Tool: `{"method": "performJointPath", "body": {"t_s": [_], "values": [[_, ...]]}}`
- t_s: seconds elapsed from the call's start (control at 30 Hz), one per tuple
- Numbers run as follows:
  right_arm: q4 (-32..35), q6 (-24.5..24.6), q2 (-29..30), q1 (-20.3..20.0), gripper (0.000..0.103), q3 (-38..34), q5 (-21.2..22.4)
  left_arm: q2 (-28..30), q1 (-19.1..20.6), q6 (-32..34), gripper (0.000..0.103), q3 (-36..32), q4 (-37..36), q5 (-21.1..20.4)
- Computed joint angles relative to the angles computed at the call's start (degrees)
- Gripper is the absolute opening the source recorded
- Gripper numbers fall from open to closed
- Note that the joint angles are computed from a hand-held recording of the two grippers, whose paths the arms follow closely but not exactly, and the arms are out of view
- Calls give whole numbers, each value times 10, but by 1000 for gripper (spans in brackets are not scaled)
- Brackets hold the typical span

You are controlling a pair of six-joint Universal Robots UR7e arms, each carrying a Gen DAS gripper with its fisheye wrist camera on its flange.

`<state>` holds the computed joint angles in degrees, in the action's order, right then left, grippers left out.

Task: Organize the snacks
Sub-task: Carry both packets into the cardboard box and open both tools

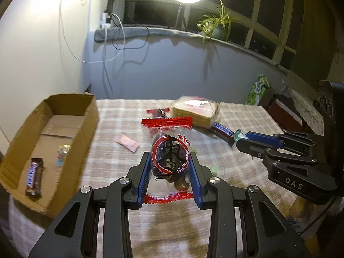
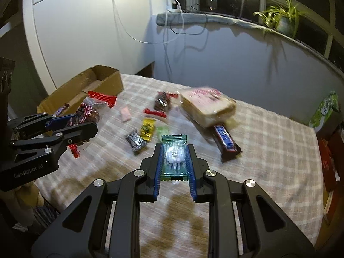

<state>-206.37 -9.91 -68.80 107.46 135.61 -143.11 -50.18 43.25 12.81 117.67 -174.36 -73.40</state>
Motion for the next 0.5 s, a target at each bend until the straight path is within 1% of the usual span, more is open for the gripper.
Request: {"method": "performJointPath", "body": {"t_s": [0.33, 0.5], "values": [[25, -23, 48, 33, 22, -69, 4, -31, 19, 2, 32, 5, -14, 11], [35, -37, 74, 41, 22, -106, 16, -43, 32, 4, 32, 3, -18, 19]]}}
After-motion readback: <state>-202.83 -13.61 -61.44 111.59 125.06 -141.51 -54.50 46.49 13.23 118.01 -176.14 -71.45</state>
